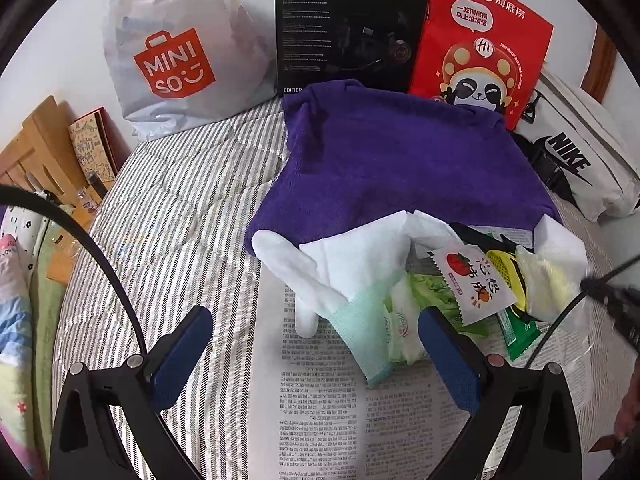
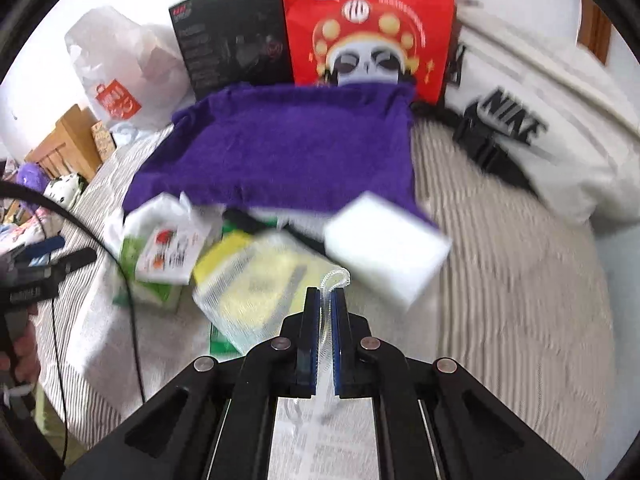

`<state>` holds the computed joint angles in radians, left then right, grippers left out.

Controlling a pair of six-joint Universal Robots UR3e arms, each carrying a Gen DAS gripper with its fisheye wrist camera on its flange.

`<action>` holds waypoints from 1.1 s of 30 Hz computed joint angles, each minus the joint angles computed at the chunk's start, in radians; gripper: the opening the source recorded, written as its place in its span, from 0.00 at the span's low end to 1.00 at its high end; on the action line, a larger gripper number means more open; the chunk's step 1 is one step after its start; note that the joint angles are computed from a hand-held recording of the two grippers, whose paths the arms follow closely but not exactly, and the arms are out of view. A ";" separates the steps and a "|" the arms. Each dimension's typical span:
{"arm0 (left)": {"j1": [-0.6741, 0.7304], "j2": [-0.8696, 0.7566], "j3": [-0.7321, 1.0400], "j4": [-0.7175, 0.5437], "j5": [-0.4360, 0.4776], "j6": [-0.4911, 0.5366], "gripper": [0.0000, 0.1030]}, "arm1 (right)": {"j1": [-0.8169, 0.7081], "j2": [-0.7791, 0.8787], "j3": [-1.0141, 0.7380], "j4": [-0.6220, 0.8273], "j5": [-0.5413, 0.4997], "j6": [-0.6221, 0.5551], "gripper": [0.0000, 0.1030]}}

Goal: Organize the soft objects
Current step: 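Lift the white mesh bag up off the pile with the right gripper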

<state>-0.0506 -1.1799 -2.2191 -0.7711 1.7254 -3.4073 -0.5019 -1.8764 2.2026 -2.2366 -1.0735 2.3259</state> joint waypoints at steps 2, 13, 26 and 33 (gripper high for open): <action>-0.005 -0.007 0.000 0.003 0.006 -0.005 1.00 | -0.022 -0.009 0.027 0.016 -0.010 -0.028 0.08; -0.030 -0.041 0.012 0.013 0.016 -0.005 1.00 | -0.127 -0.092 0.063 0.146 0.093 -0.137 0.87; 0.000 -0.009 -0.006 -0.001 -0.011 0.027 1.00 | 0.190 0.124 0.052 -0.229 -0.092 -0.015 0.80; 0.022 0.003 -0.019 -0.005 -0.023 0.032 1.00 | 0.072 0.060 0.018 -0.011 -0.028 -0.085 0.29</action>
